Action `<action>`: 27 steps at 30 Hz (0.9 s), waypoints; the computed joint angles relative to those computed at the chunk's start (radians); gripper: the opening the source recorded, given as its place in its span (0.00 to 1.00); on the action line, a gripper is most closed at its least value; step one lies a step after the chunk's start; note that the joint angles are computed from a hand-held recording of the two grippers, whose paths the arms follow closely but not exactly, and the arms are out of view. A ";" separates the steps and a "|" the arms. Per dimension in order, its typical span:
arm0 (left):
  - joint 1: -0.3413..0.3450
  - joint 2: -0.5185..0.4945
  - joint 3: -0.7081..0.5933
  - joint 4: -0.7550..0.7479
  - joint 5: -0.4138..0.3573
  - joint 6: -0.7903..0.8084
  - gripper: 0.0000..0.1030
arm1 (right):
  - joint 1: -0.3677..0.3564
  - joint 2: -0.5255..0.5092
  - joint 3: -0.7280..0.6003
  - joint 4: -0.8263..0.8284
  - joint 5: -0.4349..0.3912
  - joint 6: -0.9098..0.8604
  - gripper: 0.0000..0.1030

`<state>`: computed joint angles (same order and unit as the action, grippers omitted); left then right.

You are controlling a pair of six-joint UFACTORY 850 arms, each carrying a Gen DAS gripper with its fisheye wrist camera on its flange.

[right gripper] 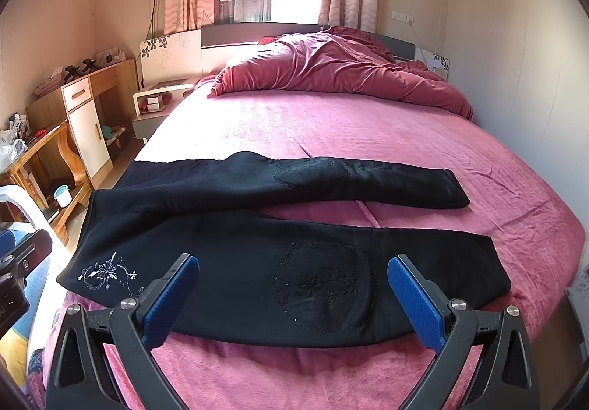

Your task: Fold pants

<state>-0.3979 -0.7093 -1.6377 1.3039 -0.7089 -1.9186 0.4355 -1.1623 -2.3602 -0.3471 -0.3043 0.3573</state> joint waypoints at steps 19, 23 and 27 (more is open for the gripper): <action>0.015 -0.013 -0.015 -0.079 0.026 0.057 0.75 | -0.013 -0.048 -0.061 0.115 -0.068 -0.107 1.00; 0.026 -0.018 -0.016 -0.097 0.050 0.075 0.75 | -0.036 -0.089 -0.122 0.300 -0.129 -0.239 1.00; 0.051 -0.022 -0.010 -0.119 0.110 0.092 0.75 | -0.072 -0.129 -0.168 0.482 -0.194 -0.363 1.00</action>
<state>-0.3472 -0.7314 -1.6481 1.1844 -0.5988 -1.8265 0.3637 -1.2913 -2.5285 0.1351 -0.4983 -0.0060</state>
